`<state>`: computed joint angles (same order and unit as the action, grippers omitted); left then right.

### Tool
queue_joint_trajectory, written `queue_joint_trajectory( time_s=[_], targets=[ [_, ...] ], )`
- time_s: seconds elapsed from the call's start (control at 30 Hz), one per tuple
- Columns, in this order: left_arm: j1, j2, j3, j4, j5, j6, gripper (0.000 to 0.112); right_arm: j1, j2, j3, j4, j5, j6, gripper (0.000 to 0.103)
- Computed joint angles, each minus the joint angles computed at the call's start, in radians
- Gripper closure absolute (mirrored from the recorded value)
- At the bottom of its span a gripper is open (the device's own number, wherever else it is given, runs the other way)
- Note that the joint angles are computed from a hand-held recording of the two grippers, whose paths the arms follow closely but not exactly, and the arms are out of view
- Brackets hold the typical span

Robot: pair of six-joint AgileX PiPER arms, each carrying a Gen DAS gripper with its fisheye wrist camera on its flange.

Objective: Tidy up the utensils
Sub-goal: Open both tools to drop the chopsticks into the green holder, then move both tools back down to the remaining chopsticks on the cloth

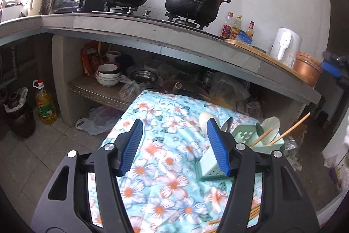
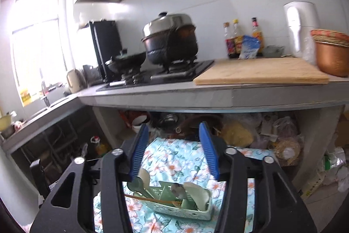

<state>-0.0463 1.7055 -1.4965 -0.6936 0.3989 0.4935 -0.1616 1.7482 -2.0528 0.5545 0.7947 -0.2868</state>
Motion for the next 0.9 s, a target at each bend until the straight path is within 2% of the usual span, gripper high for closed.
queue_joint_trajectory(
  time_s=[0.07, 0.17, 0.4, 0.53, 0.7, 0.9],
  targets=[
    [0.009, -0.017, 0.029, -0.030, -0.003, 0.039, 0.054, -0.025, -0.058, 0.093, 0.030, -0.033, -0.014, 0.048],
    [0.018, -0.028, 0.062, -0.032, 0.022, 0.047, 0.054, -0.058, -0.118, 0.204, 0.055, -0.025, -0.021, 0.048],
    [-0.047, -0.036, 0.151, 0.107, 0.026, -0.006, 0.054, -0.142, -0.156, 0.512, 0.205, 0.111, -0.026, 0.048],
    [-0.087, -0.007, 0.184, 0.116, 0.038, 0.005, 0.054, -0.153, -0.082, 0.695, 0.306, 0.199, 0.002, 0.048],
    [-0.138, 0.013, 0.230, 0.175, 0.019, -0.009, 0.054, -0.136, 0.040, 0.873, 0.466, 0.236, -0.013, 0.054],
    [-0.175, 0.018, 0.277, 0.229, 0.000, -0.028, 0.058, -0.145, 0.125, 0.961, 0.629, 0.227, -0.068, 0.059]
  ],
)
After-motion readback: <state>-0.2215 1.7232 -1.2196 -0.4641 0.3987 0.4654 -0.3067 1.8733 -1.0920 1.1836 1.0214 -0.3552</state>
